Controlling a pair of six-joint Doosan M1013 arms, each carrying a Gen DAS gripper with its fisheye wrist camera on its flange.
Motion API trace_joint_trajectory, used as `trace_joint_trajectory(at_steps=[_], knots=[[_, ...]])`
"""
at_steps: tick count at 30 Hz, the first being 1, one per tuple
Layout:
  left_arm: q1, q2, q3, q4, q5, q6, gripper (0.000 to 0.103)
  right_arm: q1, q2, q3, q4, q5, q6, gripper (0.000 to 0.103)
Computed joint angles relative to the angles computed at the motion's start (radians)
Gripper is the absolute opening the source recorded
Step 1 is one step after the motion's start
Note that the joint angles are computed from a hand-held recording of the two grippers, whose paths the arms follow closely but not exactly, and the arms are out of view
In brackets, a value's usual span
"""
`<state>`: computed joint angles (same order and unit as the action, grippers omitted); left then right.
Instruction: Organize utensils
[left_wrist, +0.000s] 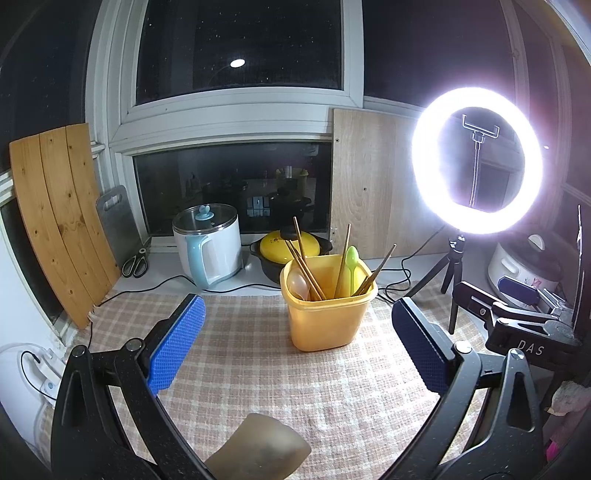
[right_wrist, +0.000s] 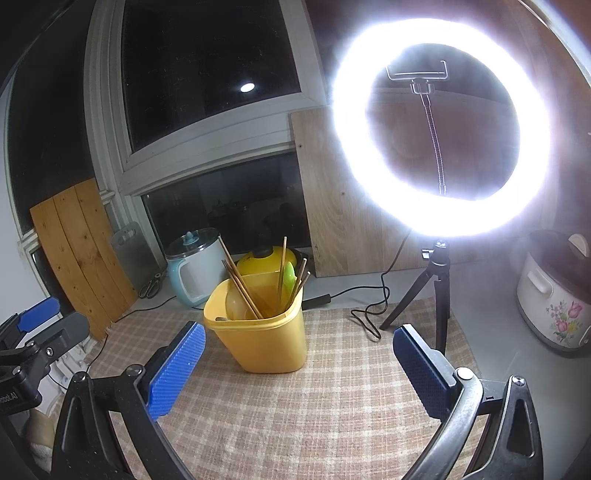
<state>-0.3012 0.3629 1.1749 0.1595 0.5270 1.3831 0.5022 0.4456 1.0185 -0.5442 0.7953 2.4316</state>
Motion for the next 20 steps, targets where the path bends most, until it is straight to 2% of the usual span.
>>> trace_joint_trajectory(at_steps=[14,17,20], knots=[[-0.004,-0.002,0.0,0.036,0.022,-0.04,0.103,-0.002,-0.002,0.006,0.015,0.009,0.019,0.103],[-0.001,-0.004,0.005,0.009,0.011,-0.013,0.103,-0.002,-0.002,0.008,0.021,0.009,0.02,0.103],[-0.005,-0.007,0.012,0.034,0.004,-0.03,0.103,-0.002,-0.002,0.01,0.022,0.011,0.017,0.103]])
